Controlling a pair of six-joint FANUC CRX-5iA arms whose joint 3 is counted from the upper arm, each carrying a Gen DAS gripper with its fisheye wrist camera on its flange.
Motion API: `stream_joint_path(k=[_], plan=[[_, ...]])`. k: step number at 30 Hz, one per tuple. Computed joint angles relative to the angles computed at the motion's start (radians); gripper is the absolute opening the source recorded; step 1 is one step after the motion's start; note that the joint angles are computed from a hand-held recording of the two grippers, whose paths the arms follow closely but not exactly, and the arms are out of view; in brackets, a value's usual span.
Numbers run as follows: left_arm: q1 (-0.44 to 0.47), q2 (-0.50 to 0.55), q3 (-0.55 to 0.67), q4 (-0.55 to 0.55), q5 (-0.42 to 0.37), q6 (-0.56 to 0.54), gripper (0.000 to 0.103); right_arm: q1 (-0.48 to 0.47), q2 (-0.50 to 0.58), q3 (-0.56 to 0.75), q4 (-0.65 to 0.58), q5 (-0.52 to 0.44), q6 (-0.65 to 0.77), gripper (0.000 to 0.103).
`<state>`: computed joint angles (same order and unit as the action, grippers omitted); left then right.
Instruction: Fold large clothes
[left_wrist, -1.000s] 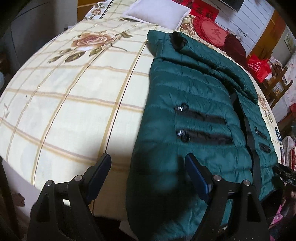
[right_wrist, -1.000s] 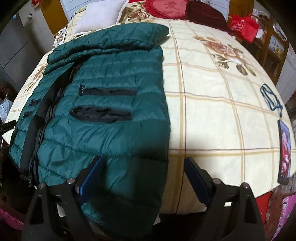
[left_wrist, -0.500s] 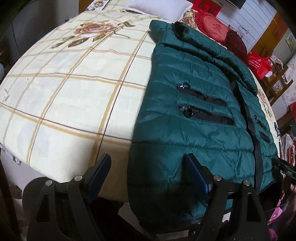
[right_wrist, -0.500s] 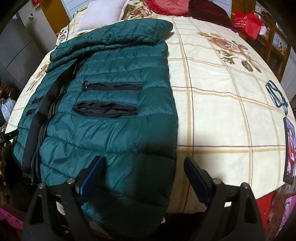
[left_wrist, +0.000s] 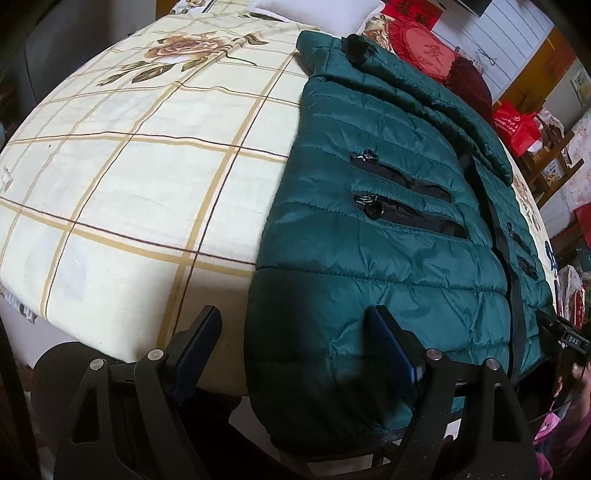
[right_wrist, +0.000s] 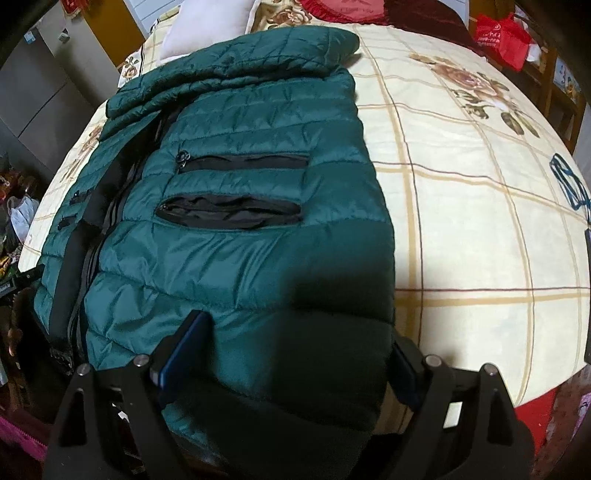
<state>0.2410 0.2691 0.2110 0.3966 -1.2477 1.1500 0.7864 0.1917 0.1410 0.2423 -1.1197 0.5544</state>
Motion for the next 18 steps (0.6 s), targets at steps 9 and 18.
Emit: stream_joint_path(k=[9, 18], plan=[[-0.011, -0.014, -0.018, 0.002, -0.003, -0.019, 0.075, 0.042, -0.005, -0.025, 0.105, 0.01, 0.05, 0.041], [-0.018, -0.021, -0.024, -0.004, 0.001, -0.027, 0.075, 0.043, -0.023, -0.04, 0.13, -0.009, 0.065, 0.022]])
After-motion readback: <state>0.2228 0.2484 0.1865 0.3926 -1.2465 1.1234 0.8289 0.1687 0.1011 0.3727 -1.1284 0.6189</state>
